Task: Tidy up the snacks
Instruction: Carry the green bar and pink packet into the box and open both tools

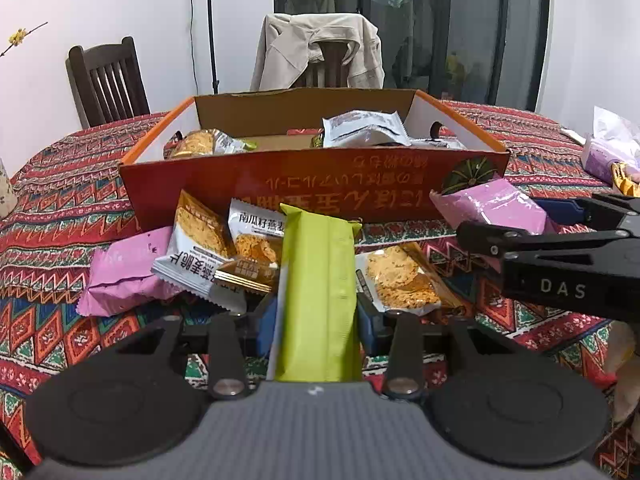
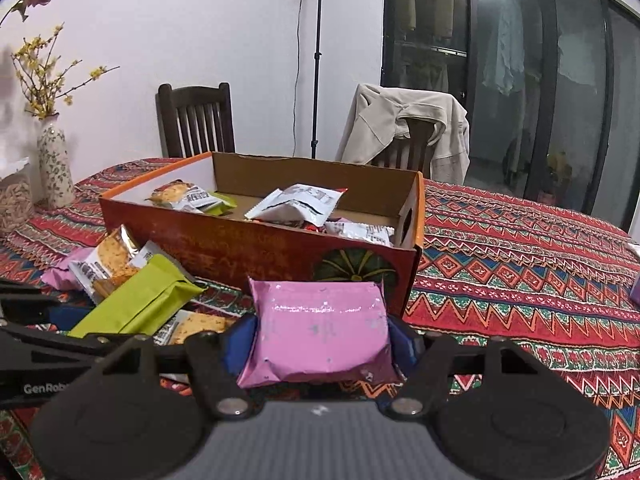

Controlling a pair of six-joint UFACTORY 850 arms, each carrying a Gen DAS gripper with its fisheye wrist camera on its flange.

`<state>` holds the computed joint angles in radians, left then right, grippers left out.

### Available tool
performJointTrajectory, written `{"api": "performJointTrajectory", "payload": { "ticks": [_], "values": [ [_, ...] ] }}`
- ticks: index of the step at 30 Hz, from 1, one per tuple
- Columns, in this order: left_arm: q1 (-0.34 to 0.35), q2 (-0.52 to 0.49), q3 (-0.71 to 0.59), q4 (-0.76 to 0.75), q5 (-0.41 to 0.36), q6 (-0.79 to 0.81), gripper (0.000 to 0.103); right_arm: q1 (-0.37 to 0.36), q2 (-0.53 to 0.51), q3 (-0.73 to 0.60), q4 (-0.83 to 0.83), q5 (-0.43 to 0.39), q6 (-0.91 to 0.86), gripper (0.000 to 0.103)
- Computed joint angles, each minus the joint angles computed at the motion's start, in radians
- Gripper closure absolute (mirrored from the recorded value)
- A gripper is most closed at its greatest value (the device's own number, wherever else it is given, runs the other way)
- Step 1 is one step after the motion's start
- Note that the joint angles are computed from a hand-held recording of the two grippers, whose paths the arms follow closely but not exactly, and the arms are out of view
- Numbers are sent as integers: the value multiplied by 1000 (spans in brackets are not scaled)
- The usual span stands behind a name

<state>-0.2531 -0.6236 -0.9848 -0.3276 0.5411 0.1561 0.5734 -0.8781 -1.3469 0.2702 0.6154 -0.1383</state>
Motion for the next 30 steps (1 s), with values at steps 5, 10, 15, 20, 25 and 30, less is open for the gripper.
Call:
{"api": "performJointTrajectory", "payload": {
  "ticks": [5, 10, 15, 20, 25, 30],
  "values": [
    [3, 21, 19, 43, 12, -43, 62, -1, 3, 6, -29, 12, 26, 34],
    [8, 55, 45, 87, 41, -87, 62, 2, 11, 17, -40, 31, 29, 34],
    [16, 85, 54, 117, 67, -115, 62, 4, 28, 33, -53, 56, 34, 34],
    [29, 101, 43, 165, 73, -153, 62, 9, 50, 49, -42, 80, 31, 34],
    [50, 104, 17, 223, 78, -202, 62, 12, 66, 49, -21, 94, 12, 34],
    [63, 104, -19, 245, 99, -219, 64, 14, 71, 18, 5, 83, -8, 34]
  ]
}}
